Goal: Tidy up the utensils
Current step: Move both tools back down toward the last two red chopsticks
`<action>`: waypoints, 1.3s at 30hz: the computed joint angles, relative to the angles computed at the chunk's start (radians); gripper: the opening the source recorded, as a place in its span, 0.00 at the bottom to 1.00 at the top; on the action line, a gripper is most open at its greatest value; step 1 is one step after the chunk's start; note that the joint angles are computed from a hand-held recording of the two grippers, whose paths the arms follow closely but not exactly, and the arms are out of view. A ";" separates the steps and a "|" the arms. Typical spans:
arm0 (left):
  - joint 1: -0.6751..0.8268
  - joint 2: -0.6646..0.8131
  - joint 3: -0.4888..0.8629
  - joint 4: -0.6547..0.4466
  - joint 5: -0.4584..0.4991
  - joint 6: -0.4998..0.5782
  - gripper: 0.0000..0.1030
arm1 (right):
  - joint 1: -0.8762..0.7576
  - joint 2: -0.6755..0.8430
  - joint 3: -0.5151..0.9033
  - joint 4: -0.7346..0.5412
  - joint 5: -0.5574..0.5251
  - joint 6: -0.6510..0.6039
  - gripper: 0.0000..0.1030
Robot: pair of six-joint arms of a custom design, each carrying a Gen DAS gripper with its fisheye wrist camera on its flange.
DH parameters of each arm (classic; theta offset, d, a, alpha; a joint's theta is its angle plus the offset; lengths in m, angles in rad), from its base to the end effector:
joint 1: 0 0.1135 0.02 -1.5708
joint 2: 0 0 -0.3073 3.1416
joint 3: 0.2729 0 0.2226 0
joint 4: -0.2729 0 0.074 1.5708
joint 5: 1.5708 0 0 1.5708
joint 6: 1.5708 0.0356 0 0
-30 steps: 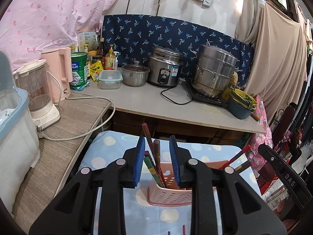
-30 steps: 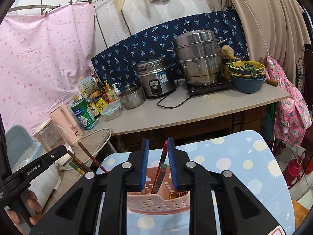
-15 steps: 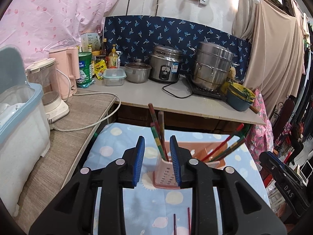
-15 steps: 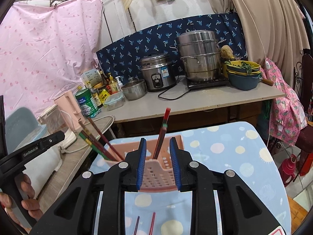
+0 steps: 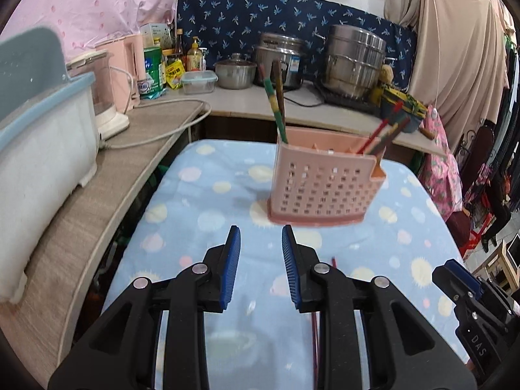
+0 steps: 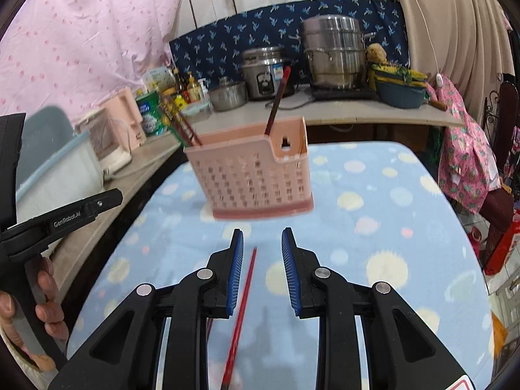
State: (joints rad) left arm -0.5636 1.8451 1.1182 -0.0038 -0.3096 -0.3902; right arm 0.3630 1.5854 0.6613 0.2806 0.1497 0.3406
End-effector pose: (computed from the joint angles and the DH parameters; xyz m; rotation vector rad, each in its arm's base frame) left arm 0.3301 -0.1958 0.2397 0.0388 2.2637 -0.1499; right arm 0.2720 0.0976 0.2203 0.0582 2.2144 0.2256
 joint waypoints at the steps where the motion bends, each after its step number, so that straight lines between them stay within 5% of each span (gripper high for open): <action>1: -0.010 -0.006 -0.032 0.016 -0.009 -0.007 0.25 | 0.019 -0.007 -0.031 0.011 0.019 0.006 0.24; 17: -0.112 0.029 -0.352 0.204 0.013 -0.131 0.25 | 0.280 0.130 -0.353 0.275 0.145 0.202 0.25; 39: -0.160 0.040 -0.456 0.246 0.027 -0.172 0.25 | 0.371 0.276 -0.348 0.360 0.174 0.272 0.20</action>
State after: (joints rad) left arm -0.7234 1.8851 0.6618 0.2421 -0.2823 -0.5626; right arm 0.7335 1.8609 0.3132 0.6405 0.3239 0.6127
